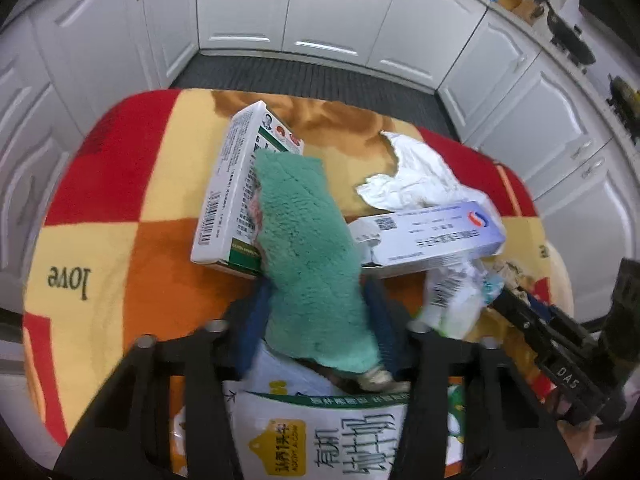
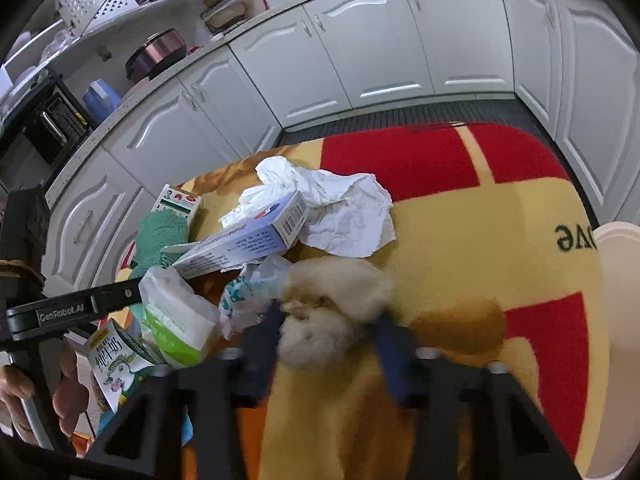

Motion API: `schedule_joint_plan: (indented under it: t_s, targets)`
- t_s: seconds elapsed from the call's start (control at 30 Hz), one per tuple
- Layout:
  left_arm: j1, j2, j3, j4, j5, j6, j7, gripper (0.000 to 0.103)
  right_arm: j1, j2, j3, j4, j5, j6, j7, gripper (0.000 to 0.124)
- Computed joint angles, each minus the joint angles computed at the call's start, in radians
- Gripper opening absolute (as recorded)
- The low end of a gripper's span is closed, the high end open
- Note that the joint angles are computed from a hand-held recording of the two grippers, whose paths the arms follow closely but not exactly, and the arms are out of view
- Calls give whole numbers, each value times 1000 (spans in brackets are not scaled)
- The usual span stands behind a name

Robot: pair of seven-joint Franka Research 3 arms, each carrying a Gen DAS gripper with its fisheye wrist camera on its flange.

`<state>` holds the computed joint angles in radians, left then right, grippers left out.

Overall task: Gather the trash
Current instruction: 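Grasp the green towel with the left tool while the right tool grasps crumpled beige tissue, then carry the towel and tissue over the white bin and open both tools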

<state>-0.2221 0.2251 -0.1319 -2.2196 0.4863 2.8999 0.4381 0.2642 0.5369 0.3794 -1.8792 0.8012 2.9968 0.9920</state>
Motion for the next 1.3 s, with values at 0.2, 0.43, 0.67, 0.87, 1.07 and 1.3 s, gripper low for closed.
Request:
schedule_joint_plan:
  t_s: [0.2,0.43,0.67,0.87,1.07,1.3]
  targets:
    - [-35,-92,53,-74,157,69,-151,30,-141,-76,156,-85,188,44,-218,32]
    - [0,-230,12,-115,427,19,-398,30,-205,-195,221,-164,470,14,-468,32]
    - [72,-316,-73,-127,568,-10,-543,30,-177,-302,190,-227,655,-32,-613,32]
    - [89,-342,-102,-135,564,0,-544,30,-116,-364,130,-265,723,-50,-671,32]
    - [73,-337,-137,-110,591,-16,-551,30,-56,-406,60,-294,787,-62,-728,32]
    - [19,-277,-149,-46,616,-24,-556,30,13,-448,-31,-328,850,-61,-769,32]
